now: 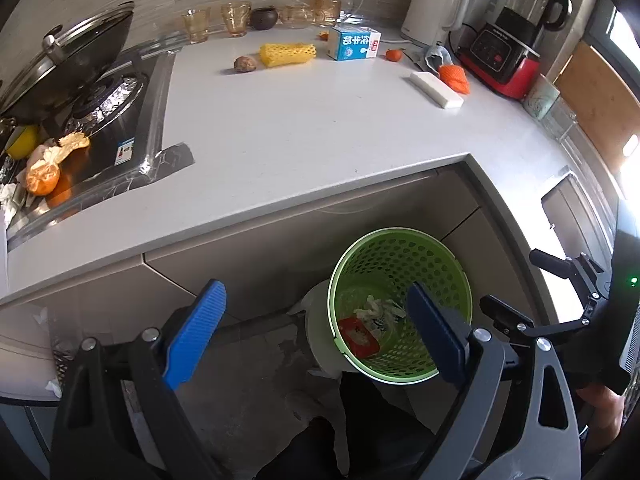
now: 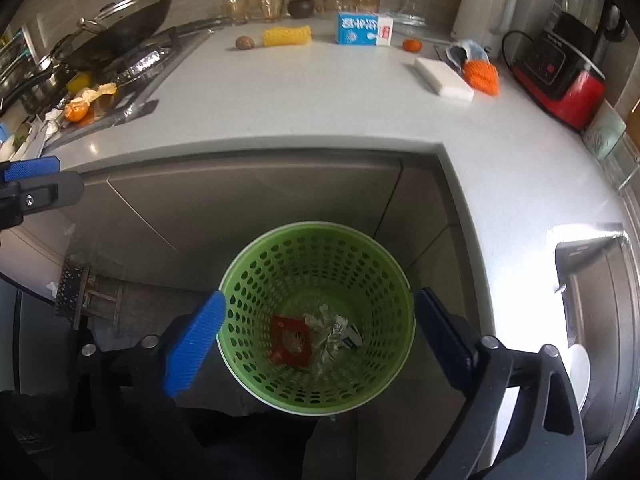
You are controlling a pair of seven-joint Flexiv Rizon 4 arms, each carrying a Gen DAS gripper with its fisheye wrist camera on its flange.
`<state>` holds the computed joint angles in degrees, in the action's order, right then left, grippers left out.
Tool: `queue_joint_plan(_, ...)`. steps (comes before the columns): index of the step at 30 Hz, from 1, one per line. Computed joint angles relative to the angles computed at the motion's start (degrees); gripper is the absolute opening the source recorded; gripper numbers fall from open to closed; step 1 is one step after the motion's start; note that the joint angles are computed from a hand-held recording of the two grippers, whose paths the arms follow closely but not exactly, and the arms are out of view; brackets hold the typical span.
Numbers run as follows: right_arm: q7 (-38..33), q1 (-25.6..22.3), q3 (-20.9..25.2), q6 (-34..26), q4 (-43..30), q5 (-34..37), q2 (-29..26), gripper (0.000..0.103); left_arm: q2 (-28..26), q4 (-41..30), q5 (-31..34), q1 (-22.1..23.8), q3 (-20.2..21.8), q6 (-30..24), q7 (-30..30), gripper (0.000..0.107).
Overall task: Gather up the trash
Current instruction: 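Move the left gripper toward the walnut and close on it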
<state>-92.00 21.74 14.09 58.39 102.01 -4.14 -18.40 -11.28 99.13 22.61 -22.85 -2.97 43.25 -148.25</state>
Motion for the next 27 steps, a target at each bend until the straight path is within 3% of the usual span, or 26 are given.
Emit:
queue_joint_plan(13, 0.0, -0.5, -0.4, -2.2, -6.5, 1.1, -2.7, 0.100, -1.1, -2.1, -1.7, 1.4, 0.5, -0.3, 0.8, 0.093)
queue_joint_plan(27, -13.6, -2.9, 1.6, -10.3, -31.2, 7.8, -16.3, 0.101, -9.1, -15.4, 4.7, 3.4, 5.7, -5.1, -1.8, 0.093)
